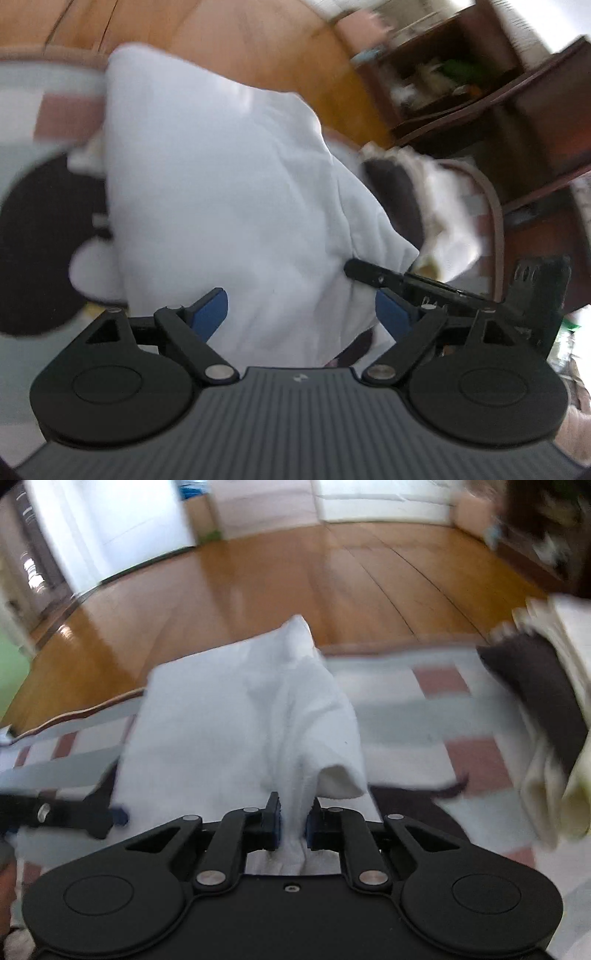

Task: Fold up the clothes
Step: 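Pinch the folded shirt end with the right gripper and lift it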

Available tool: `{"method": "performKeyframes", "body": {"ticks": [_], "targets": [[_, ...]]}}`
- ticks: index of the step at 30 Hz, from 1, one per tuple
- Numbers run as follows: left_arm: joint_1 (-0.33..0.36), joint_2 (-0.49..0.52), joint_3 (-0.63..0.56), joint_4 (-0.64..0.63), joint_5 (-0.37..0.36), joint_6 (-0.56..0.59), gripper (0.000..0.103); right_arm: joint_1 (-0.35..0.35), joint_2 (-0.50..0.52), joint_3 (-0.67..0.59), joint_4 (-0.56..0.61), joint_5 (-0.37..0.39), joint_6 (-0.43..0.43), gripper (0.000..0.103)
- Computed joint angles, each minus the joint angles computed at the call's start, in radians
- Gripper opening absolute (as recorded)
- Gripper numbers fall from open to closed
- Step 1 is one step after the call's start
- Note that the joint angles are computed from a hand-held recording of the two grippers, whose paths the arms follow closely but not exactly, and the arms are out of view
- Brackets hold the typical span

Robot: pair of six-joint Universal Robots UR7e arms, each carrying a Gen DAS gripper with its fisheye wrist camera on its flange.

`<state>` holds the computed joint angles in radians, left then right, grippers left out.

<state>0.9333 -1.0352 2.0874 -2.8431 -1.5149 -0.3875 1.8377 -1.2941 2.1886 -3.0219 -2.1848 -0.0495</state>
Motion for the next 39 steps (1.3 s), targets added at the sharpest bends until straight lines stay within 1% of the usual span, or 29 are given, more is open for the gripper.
{"method": "performKeyframes", "body": {"ticks": [2,3,4,6,8,11,12,13,14,15,16,17,18,19,20,22,23,26,28,29,30,31,32,33,34,35,36,38,39], "targets": [[-0.01,0.03,-0.012,0.028,0.036,0.004,0.087,-0.079,-0.029,0.024,0.014,0.119,0.066,0.015],[-0.015,0.034,-0.017,0.039,0.041,0.016,0.087,-0.116,-0.04,0.033,0.021,0.172,0.093,0.015],[-0.018,0.035,-0.021,0.049,0.042,0.025,0.087,-0.126,-0.044,0.034,0.023,0.184,0.084,0.015],[-0.015,0.031,-0.026,0.061,0.027,0.026,0.087,-0.128,-0.052,0.018,0.068,0.178,0.051,0.017],[-0.002,0.03,-0.023,0.063,0.004,0.018,0.087,-0.136,-0.076,0.01,0.129,0.171,0.045,0.022],[0.02,0.027,-0.024,0.072,-0.021,0.031,0.087,-0.16,-0.099,0.004,0.181,0.151,0.097,0.027],[0.019,0.027,-0.025,0.075,-0.02,0.04,0.087,-0.165,-0.106,0.008,0.177,0.133,0.115,0.029],[0.019,0.026,-0.025,0.079,-0.019,0.05,0.087,-0.167,-0.112,0.016,0.161,0.117,0.127,0.036],[0.013,0.024,-0.023,0.079,-0.009,0.063,0.087,-0.17,-0.117,0.023,0.145,0.101,0.139,0.046],[-0.002,0.018,-0.013,0.072,0.018,0.081,0.087,-0.172,-0.122,0.032,0.12,0.086,0.149,0.044],[-0.017,0.012,-0.004,0.065,0.044,0.099,0.086,-0.168,-0.13,0.048,0.054,0.081,0.157,0.044],[-0.04,0.008,0.009,0.044,0.09,0.118,0.084,-0.165,-0.135,0.065,-0.019,0.079,0.161,0.041],[-0.075,0.006,0.03,-0.006,0.163,0.135,0.084,-0.168,-0.144,0.084,-0.106,0.115,0.153,0.041],[-0.103,0.009,0.045,-0.062,0.213,0.154,0.084,-0.175,-0.152,0.092,-0.157,0.175,0.128,0.041],[-0.116,0.018,0.049,-0.112,0.225,0.177,0.085,-0.181,-0.159,0.097,-0.196,0.233,0.108,0.041],[-0.118,0.041,0.031,-0.154,0.231,0.189,0.085,-0.179,-0.133,0.068,-0.183,0.281,0.04,0.041],[-0.122,0.053,0.017,-0.141,0.264,0.185,0.085,-0.177,-0.119,0.053,-0.171,0.3,0.008,0.041],[-0.134,0.082,-0.019,-0.048,0.412,0.169,0.085,-0.163,-0.041,0.001,-0.069,0.221,-0.094,0.041],[-0.115,0.078,-0.005,-0.066,0.44,0.148,0.084,-0.152,0.014,-0.04,0.001,0.162,-0.155,0.039],[-0.101,0.068,0.01,-0.102,0.43,0.127,0.081,-0.148,0.04,-0.06,0.033,0.134,-0.182,0.029],[-0.093,0.057,0.02,-0.126,0.431,0.103,0.079,-0.16,0.032,-0.055,0.03,0.143,-0.191,0.02],[-0.093,0.048,0.027,-0.139,0.448,0.077,0.079,-0.171,0.024,-0.049,0.028,0.152,-0.201,0.019],[-0.094,0.043,0.03,-0.148,0.475,0.058,0.079,-0.182,0.017,-0.044,0.026,0.16,-0.21,0.01],[-0.099,0.046,0.028,-0.149,0.521,0.052,0.084,-0.184,0.005,-0.042,0.03,0.162,-0.214,0.002],[-0.103,0.048,0.026,-0.15,0.566,0.047,0.084,-0.186,-0.006,-0.04,0.035,0.163,-0.218,0.002],[-0.098,0.047,0.019,-0.138,0.583,0.041,0.083,-0.188,-0.017,-0.039,0.04,0.165,-0.222,0.004],[-0.081,0.042,0.004,-0.105,0.559,0.031,0.083,-0.19,-0.028,-0.037,0.045,0.167,-0.226,0.012],[-0.053,0.042,-0.027,-0.052,0.515,0.011,0.082,-0.182,-0.042,-0.033,0.031,0.167,-0.252,0.02],[-0.051,0.056,-0.043,-0.032,0.525,0.023,0.082,-0.179,-0.045,-0.034,0.021,0.188,-0.271,0.027]]}}
